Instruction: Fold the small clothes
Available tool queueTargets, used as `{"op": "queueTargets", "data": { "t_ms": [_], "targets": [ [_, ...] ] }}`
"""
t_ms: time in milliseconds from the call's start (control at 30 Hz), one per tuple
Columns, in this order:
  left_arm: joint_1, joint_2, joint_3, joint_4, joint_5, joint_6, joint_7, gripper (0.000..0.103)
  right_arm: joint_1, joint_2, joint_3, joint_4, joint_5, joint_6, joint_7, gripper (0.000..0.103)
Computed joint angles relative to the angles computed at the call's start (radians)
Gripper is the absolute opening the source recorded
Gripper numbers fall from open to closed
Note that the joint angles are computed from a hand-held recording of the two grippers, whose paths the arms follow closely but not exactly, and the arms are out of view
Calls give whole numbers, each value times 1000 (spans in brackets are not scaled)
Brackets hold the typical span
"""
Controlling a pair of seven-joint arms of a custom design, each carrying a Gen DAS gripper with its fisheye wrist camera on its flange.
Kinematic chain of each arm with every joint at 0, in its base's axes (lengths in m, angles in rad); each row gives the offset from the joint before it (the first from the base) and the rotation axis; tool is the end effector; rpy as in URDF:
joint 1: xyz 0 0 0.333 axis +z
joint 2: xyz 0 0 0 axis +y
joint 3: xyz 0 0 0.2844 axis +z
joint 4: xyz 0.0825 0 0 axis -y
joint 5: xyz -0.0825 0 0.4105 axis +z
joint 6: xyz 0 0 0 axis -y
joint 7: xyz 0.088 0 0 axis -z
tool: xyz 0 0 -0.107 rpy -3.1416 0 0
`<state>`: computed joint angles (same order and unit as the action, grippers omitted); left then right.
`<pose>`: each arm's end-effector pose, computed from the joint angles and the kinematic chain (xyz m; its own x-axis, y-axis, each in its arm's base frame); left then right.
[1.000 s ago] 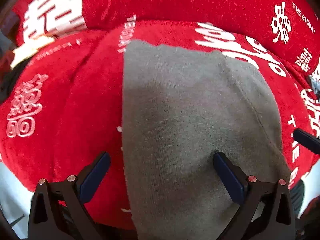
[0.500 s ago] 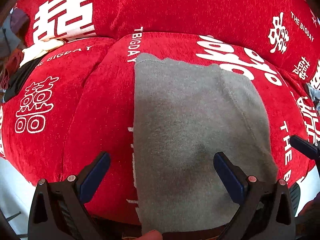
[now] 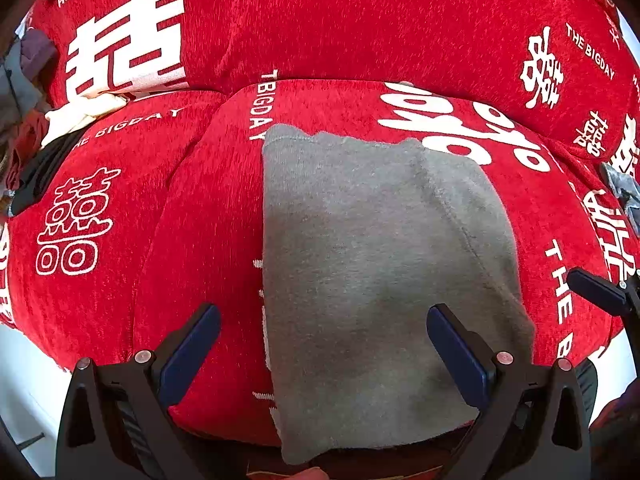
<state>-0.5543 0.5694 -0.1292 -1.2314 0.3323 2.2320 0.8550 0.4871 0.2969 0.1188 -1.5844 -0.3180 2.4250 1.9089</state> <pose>0.6150 -0.4569 0.4579 -0.0967 -0.9926 0.0738 -0.8822 0.0511 -0.4681 0.5883 0.3950 0.4894 0.3959 -0.9142 0.0870 -0.7455 -0.3753 -0.5509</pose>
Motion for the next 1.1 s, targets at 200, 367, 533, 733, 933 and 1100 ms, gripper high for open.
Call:
{"op": "queueTargets", "data": {
  "t_ms": [200, 367, 533, 733, 933, 1100],
  "targets": [
    [-6, -11, 2, -9, 12, 4, -10, 103, 0, -11, 0, -12, -4, 9, 1, 92],
    [-8, -11, 1, -7, 19, -1, -11, 103, -3, -17, 1, -18, -2, 16, -7, 92],
    [-14, -8, 3, 1, 26, -12, -22, 103, -6, -24, 2, -29, 0, 23, -11, 92],
    [-18, -2, 3, 12, 32, -26, -21, 103, -6, -19, 3, -21, 5, 10, -13, 92],
    [-22, 1, 5, 17, 42, -37, -25, 103, -5, 1, 1, 6, 13, -27, -6, 92],
    [-23, 17, 4, 41, 38, -55, -15, 103, -5, 16, -2, 25, 22, -58, 7, 92]
  ]
}}
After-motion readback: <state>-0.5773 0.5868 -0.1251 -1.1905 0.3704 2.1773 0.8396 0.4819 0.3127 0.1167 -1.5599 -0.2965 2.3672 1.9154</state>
